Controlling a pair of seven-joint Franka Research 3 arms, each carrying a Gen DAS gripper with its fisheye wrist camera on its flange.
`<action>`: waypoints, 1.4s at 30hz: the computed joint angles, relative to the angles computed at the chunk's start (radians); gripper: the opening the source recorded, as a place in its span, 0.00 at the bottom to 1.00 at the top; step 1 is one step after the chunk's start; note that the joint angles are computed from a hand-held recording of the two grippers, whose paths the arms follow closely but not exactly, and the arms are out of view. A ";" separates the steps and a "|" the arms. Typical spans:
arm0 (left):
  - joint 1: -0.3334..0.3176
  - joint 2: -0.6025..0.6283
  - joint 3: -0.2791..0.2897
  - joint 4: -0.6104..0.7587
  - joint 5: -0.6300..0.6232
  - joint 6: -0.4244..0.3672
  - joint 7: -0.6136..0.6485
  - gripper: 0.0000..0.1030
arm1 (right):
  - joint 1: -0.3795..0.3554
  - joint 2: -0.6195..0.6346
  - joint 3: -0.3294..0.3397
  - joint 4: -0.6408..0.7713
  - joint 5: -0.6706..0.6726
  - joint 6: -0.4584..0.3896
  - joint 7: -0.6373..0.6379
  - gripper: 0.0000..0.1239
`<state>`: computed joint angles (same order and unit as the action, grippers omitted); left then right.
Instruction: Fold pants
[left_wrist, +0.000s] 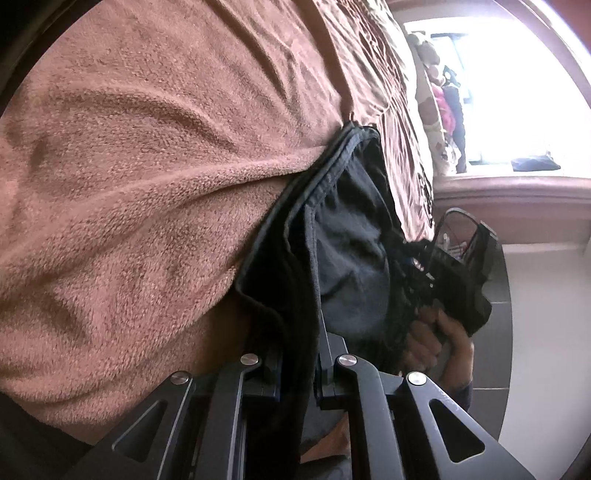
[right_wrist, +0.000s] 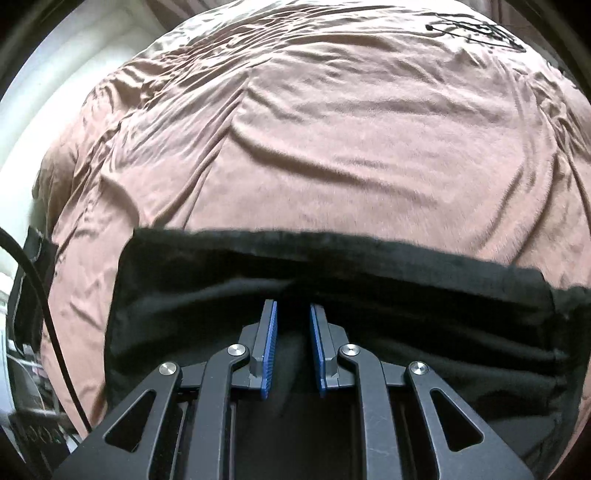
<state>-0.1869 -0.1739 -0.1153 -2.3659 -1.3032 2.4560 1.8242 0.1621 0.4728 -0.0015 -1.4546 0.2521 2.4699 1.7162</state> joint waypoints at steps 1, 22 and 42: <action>0.001 0.001 0.001 0.001 0.002 -0.003 -0.001 0.10 | 0.001 0.016 -0.003 0.026 -0.001 -0.009 0.013 0.12; 0.019 0.048 -0.003 0.054 -0.004 -0.051 0.071 0.30 | 0.002 -0.291 0.046 -0.420 0.153 0.192 -0.129 0.12; 0.000 0.040 -0.022 0.168 0.020 -0.074 0.097 0.16 | 0.097 -0.547 0.034 -0.841 0.660 0.463 -0.461 0.12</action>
